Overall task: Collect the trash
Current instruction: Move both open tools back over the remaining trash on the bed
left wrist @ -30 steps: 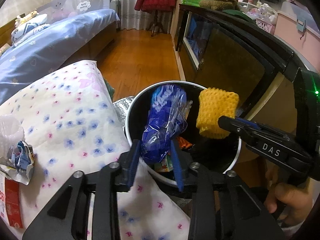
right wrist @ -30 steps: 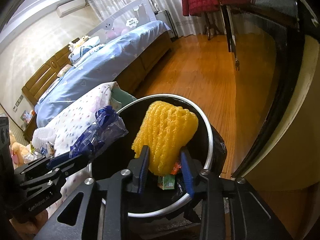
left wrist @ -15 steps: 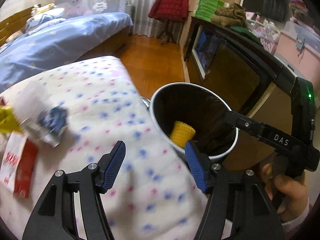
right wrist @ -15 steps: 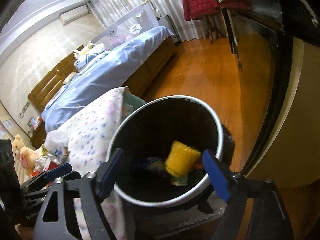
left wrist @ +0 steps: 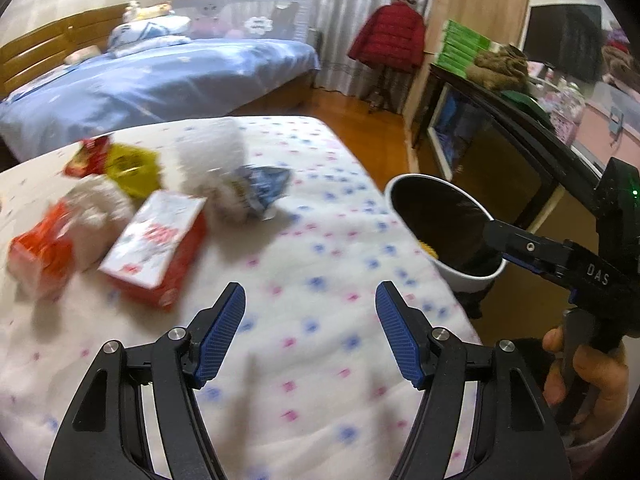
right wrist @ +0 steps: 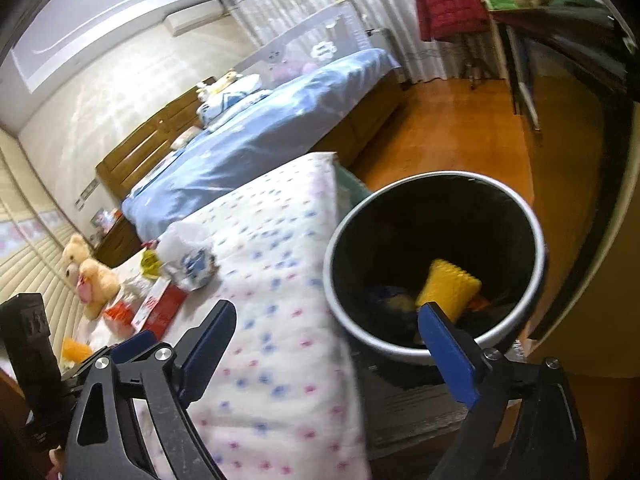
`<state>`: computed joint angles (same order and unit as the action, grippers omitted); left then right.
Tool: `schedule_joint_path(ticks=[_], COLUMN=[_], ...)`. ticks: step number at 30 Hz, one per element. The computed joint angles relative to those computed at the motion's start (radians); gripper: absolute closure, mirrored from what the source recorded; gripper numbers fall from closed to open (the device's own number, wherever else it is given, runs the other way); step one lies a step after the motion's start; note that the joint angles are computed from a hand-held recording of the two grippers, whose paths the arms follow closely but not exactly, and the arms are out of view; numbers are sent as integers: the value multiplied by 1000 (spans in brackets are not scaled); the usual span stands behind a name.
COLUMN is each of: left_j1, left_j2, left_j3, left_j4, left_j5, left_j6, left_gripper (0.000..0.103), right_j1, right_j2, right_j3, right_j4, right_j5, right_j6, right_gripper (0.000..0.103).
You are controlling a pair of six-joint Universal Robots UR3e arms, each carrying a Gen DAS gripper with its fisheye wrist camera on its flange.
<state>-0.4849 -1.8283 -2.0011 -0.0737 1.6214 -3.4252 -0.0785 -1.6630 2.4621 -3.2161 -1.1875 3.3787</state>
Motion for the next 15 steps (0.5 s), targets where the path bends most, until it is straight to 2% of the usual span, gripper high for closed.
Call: schedule_joint_path(ticks=[9,15], left_j1=[116,211], left_j2=[150,224], left_j3=[-238,-351], left_j4=[84,115], left_j5=[4,-38], left_j6=[-13,17], left_gripper=[34,34], right_j1=[208,303], right_j2=[153,252], right_j3=[-138,-235], right_j4=[-37,-40], right_j5=[-88,-120], right_j6=[66,83], right_gripper=[6,6])
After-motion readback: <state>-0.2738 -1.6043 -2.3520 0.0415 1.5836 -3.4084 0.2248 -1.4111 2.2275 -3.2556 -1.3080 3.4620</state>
